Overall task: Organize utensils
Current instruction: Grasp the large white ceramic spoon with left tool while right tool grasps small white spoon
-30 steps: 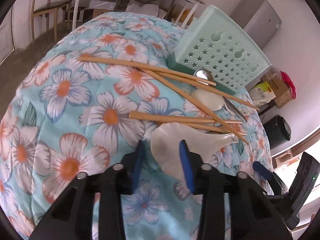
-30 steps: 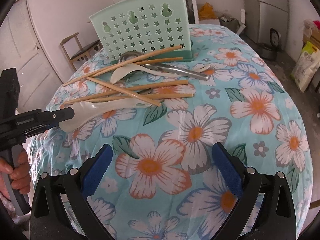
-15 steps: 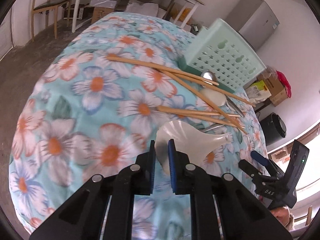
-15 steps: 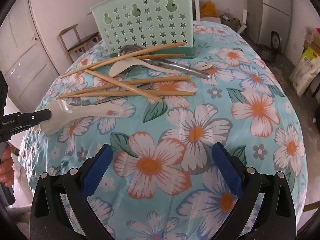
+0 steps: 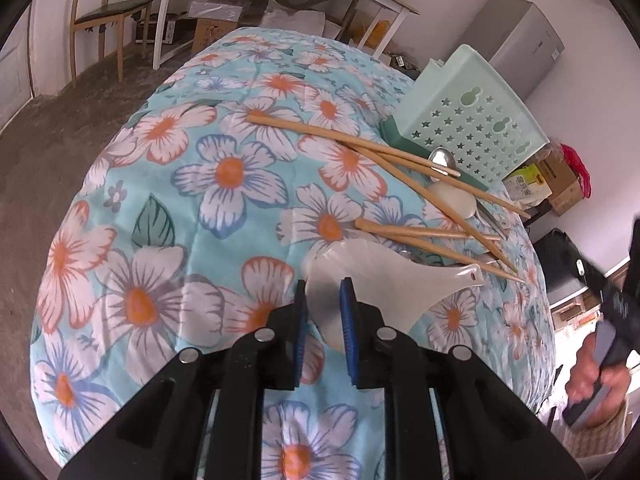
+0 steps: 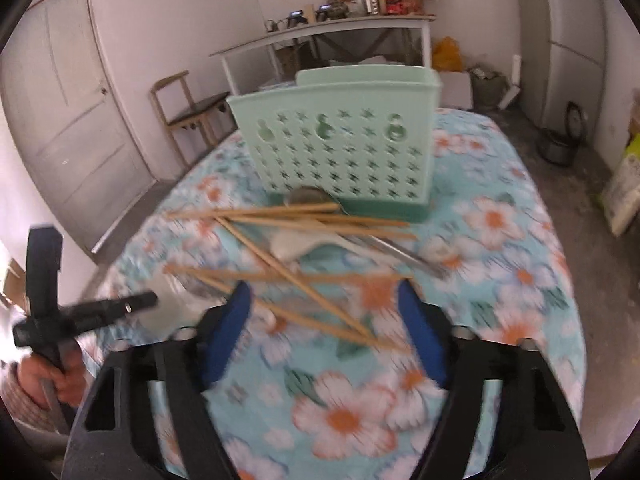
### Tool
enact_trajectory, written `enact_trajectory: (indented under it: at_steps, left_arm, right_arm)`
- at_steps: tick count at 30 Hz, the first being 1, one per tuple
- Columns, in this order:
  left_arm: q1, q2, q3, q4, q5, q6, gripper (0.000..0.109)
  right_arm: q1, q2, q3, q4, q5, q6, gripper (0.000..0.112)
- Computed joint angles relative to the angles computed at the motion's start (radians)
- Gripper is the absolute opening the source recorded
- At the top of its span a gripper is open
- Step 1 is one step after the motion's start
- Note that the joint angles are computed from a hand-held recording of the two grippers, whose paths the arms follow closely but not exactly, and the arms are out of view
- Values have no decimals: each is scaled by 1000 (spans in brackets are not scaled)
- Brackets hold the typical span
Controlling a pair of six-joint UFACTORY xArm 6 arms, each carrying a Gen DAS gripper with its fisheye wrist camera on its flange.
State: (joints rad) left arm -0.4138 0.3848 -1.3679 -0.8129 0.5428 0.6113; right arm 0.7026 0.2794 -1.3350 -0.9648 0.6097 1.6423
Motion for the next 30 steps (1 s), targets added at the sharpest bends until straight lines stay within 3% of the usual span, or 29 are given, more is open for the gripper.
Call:
enact_trajectory:
  at_steps: [3,6,12,18,22,24,30]
  left_arm:
    - [-2,-12,14,23,-9,-5,15]
    - [0,-18,24,30,-12,-13,16]
    - [-3,-21,33,21,-30,-14,18]
    - [5,-9,20,-24,-15,-1,18]
    - [8,-11,22,-44,-12,22,18]
    - [11,-10,21,-57,-8,35,18]
    - [16,-7,21,-92,3,73,18]
  right_arm:
    - [-65,81,-69,85,-115,-77,38]
    - [-95,147,-125,212,-129,-182,20]
    - [-110,217,-173,393,-74,-311,13]
    - [-75,210,-168,412,-39,-369,13]
    - [-29,248,-267,321,119,-440,17]
    - [5,284,-345,217,222,-495,25]
    - [77,428,-542,31,441,-831,30]
